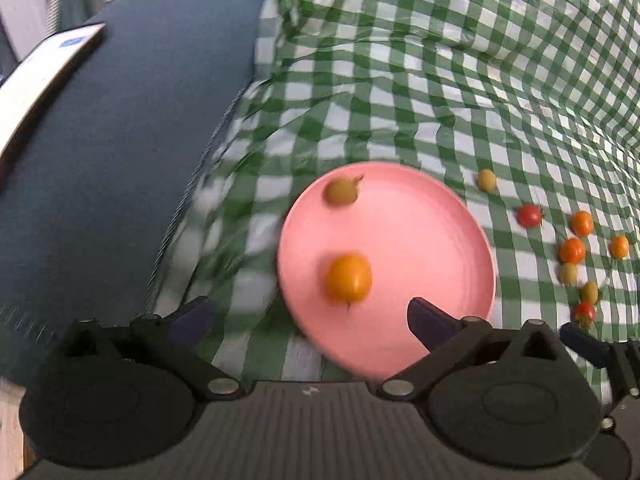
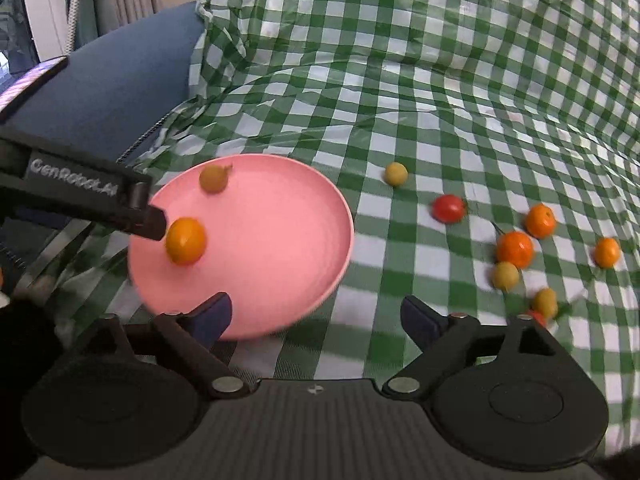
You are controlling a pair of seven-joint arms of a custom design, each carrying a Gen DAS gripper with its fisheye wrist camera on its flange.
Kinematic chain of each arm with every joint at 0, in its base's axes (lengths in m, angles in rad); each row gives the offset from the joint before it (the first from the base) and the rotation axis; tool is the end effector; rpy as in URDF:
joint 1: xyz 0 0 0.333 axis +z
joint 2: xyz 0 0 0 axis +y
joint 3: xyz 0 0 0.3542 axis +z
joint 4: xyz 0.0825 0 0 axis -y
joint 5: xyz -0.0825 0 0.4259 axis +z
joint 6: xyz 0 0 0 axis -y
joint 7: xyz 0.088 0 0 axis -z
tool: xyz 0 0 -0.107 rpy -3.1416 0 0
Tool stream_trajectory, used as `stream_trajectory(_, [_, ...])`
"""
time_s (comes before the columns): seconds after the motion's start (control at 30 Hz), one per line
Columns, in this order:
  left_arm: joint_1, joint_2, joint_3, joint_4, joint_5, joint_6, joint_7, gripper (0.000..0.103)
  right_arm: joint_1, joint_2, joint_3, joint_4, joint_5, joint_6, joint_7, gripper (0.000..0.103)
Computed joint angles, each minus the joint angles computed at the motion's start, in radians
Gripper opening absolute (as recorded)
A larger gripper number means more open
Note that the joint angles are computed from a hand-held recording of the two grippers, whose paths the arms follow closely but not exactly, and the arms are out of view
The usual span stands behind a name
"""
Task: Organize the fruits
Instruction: 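Open the left tool over the pink plate while the right tool releases its yellow fruit there, then withdraw both tools from the plate and move them toward the fruit cluster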
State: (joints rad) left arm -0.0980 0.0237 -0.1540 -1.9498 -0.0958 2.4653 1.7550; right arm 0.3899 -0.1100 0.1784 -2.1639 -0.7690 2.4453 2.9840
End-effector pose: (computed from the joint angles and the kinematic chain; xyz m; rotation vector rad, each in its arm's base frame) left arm 0.6230 -0.1594 0.5415 -1.5782 2.3187 -0.5932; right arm 0.4888 0.3144 0.5032 -1.4916 2.0954 -0.7088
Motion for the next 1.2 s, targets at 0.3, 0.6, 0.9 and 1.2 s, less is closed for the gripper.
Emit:
stream_trajectory(0.3, [0.02,-0.223,0.003,-0.195,0.026,0.035,-0.004,0.103,0.018,-0.138,0.076,-0.048,-0.058,-0.09,0.062,0.099])
stream_trajectory(0.6, [0.021,-0.357,-0.009,-0.309,-0.015,0.093,0.042,0.103,0.039,-0.21,0.134,-0.067,-0.113,-0.185,0.159,0.1])
stream_trajectory(0.9, [0.028,-0.425,-0.024,-0.363,-0.002,0.123,0.066,0.103,0.04,-0.262,0.154,-0.099,-0.131,-0.199,0.215,0.1])
stream_trajectory(1.2, [0.034,-0.426,-0.045,-0.364,0.035,0.116,0.055,0.103,0.033,-0.291,0.155,-0.135,-0.128,-0.169,0.244,0.1])
